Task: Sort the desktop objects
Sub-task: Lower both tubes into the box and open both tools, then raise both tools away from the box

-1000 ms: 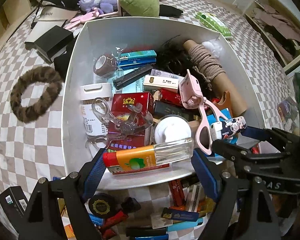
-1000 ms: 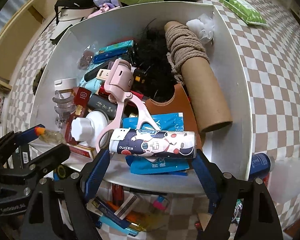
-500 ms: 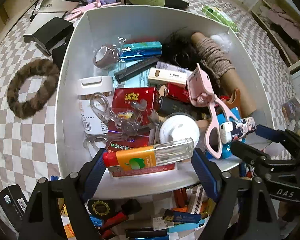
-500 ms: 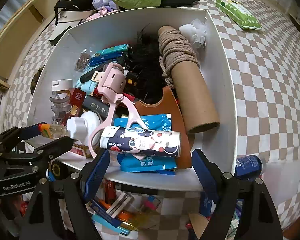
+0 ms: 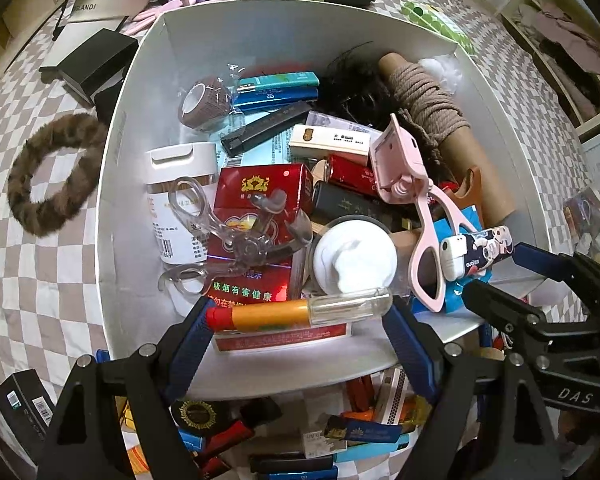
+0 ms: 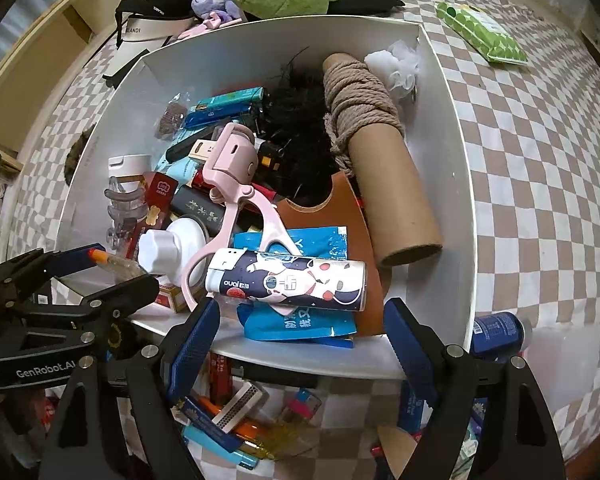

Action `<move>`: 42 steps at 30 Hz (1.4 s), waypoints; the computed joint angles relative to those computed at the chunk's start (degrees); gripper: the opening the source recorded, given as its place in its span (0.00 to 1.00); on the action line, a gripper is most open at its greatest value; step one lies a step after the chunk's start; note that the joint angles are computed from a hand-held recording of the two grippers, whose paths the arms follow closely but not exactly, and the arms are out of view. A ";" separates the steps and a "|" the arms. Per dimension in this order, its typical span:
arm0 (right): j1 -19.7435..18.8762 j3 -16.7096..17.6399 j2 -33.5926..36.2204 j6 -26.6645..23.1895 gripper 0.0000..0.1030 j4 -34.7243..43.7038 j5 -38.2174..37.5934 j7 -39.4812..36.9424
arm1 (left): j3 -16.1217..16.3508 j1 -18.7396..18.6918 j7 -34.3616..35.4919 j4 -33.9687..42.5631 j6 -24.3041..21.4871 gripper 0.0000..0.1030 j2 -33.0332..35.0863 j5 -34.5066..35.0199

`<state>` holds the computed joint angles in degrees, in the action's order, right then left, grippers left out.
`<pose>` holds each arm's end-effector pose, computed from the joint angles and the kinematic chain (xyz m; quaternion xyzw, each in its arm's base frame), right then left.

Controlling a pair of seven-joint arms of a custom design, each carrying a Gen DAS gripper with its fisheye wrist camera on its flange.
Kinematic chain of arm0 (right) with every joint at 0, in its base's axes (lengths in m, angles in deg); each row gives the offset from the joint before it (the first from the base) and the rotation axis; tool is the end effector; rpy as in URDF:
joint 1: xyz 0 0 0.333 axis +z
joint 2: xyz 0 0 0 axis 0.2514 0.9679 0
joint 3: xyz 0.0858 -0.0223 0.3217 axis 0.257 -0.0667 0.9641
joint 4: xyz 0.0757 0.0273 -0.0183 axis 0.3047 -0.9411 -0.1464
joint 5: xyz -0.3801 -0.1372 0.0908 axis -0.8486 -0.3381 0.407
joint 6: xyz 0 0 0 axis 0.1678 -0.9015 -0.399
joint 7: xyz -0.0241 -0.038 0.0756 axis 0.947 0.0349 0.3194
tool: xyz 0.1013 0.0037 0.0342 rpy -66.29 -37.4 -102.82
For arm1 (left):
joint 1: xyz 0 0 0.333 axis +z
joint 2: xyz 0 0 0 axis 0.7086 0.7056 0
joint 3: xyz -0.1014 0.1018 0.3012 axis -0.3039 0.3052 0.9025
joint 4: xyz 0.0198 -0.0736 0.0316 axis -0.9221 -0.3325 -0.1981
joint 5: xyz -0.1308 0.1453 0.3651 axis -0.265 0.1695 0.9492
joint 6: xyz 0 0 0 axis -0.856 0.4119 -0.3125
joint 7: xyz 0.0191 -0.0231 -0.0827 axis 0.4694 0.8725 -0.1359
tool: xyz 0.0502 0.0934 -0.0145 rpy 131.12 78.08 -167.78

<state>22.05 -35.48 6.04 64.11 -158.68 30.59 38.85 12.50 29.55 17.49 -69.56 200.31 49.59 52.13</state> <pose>0.7123 0.0888 0.5242 -0.8477 0.5126 -0.0040 0.1368 0.6551 -0.3342 0.5247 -0.7821 0.6093 -0.1277 0.0294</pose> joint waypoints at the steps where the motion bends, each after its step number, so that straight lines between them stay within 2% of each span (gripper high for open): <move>1: 0.00 -0.02 -0.02 0.12 0.82 -0.05 -0.01 -0.01 | 0.03 0.03 -0.16 -0.14 0.02 0.82 -0.11 -0.02; 7: -0.15 -0.02 -0.16 0.73 0.82 -0.24 0.30 -0.10 | 0.42 -0.74 -0.88 -0.85 -0.09 0.91 -1.27 2.59; 19: -1.06 0.20 -1.09 1.17 0.82 -0.42 2.24 -1.28 | 0.47 -0.91 -1.52 -4.20 3.43 0.91 -4.45 4.20; 29: -1.93 0.48 -5.16 8.05 0.82 -5.36 5.21 -5.36 | 1.21 -0.54 -4.60 -8.39 6.66 0.91 -8.21 6.78; 33: -2.01 0.74 -7.11 12.09 0.93 -7.95 6.66 -7.56 | 1.53 -0.84 -6.52 -9.39 7.39 0.91 -9.34 9.34; 38: -2.21 1.27 -9.77 17.75 0.93 -11.47 9.88 -11.85 | 1.75 -1.17 -8.49 -10.34 8.51 0.91 -10.63 12.43; 40: -2.20 1.54 -11.13 21.05 1.00 -13.53 11.51 -14.20 | 1.79 -1.26 -9.07 -10.66 8.91 0.91 -11.03 13.43; 42: -2.07 1.72 -12.28 24.00 1.00 -15.32 12.78 -16.38 | 1.82 -1.42 -9.56 -10.87 9.08 0.91 -11.34 14.52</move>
